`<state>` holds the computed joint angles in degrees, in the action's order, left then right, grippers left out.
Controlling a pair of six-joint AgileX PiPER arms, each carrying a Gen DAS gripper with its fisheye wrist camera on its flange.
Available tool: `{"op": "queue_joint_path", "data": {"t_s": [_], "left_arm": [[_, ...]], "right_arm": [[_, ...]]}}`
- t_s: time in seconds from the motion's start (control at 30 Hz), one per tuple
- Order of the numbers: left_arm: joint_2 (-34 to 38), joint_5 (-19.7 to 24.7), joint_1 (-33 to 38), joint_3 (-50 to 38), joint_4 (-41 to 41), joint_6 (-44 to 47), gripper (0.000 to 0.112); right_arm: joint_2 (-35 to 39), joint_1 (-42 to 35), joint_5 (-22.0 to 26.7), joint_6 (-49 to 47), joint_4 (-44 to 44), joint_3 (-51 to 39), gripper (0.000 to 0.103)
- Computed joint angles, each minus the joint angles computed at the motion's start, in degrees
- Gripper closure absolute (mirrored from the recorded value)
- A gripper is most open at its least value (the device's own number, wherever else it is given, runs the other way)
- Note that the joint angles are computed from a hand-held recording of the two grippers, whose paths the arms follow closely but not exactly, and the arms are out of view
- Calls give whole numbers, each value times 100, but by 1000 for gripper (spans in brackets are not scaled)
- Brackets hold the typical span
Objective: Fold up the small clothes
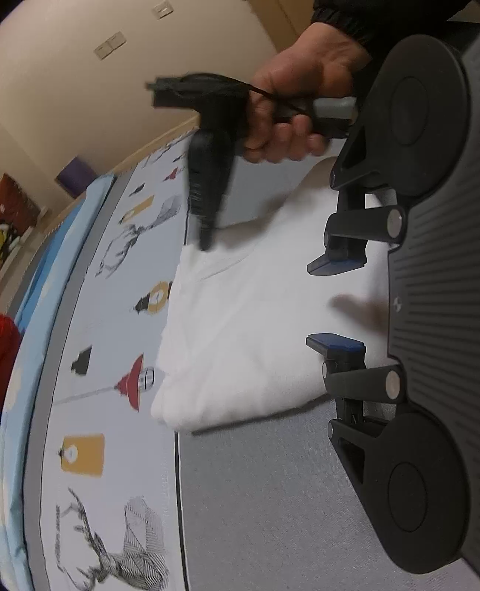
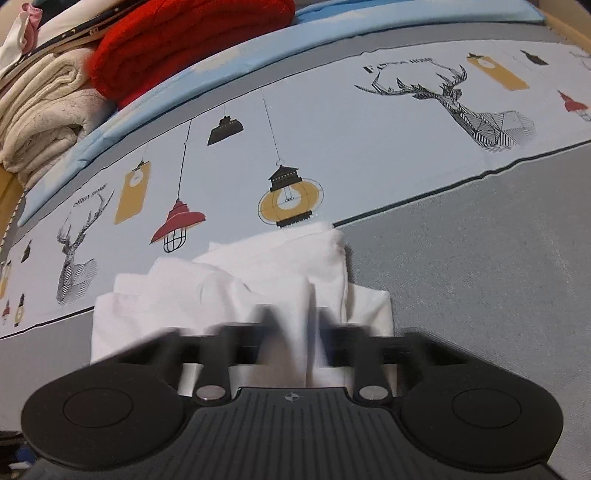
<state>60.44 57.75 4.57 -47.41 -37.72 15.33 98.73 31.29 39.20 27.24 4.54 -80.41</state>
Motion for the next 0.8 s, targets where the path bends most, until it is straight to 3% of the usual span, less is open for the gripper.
{"op": "queue_joint_path", "data": {"t_s": [0.1,0.13,0.2,0.27,0.33,0.4,0.47,0.6,0.67,0.8], "left_arm": [[89,-20,-215,-27,-37,170,75],[174,-123,-436,-42,47,93,75],[330,-259,-798,-68,354,-143,75],[512,-291,-1126,-102,818,-500,75],[673,-224,-1360,-125,1276,-875,75],[665,-168,-1332,-102,1370,-858,75],[539,-139,-1057,-41,1160,-630,75],[217,-144,-652,100,1050,-589,75],[79,-141,-553,173,1034,-656,75],[-152,-290,-732,264,1258,-1241,71]], "right_arm": [[-519,-90,-819,595,-478,496,101],[-542,-105,-788,1023,-865,526,101],[-360,-284,-281,1258,-964,374,101],[-203,-489,-119,791,-289,317,100],[-299,-479,-118,420,-217,343,97],[-657,-456,-310,278,-290,606,87],[-1001,-708,-293,-466,553,906,69],[-1268,-1334,873,-2423,2395,1068,68],[-1394,-1490,1406,-3169,2764,1139,63],[-1654,-1356,1921,-3691,2592,1391,66]]}}
